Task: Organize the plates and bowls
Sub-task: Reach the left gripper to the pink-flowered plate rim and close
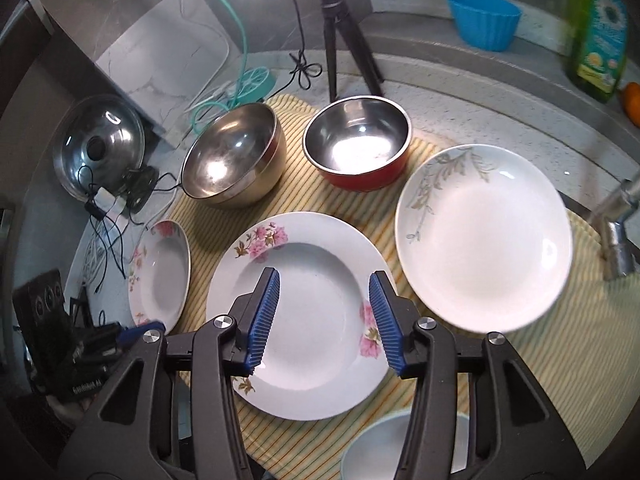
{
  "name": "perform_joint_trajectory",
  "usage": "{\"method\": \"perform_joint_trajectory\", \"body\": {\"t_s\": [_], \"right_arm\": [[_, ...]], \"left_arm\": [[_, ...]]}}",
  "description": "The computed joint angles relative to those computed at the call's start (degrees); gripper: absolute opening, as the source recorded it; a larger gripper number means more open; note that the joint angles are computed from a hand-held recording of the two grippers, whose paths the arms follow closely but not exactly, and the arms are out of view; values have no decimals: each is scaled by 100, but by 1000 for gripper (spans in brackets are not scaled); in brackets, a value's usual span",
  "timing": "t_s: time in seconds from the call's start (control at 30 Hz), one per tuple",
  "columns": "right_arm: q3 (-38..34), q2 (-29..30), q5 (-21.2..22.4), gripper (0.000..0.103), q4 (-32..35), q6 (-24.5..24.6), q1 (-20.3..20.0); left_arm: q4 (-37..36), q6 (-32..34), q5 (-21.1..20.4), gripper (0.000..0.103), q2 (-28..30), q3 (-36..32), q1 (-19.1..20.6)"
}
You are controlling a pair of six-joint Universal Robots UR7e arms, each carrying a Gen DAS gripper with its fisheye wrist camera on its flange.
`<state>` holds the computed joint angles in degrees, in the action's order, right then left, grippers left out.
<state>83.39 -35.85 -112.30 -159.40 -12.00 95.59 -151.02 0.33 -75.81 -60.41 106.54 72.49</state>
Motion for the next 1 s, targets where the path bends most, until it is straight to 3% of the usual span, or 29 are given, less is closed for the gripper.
{"method": "perform_joint_trajectory", "body": {"t_s": [0.17, 0.43, 1.0], "right_arm": [[-573, 251, 316, 39, 730, 96, -181], [-1344, 669, 335, 33, 1399, -35, -284], [-2188, 1129, 436, 28, 2063, -106, -411]], "left_arm": [[-191, -415, -3, 16, -15, 311, -18], [-483, -899, 6, 14, 13, 618, 21], [-658, -1356, -52, 14, 231, 472, 84]]}}
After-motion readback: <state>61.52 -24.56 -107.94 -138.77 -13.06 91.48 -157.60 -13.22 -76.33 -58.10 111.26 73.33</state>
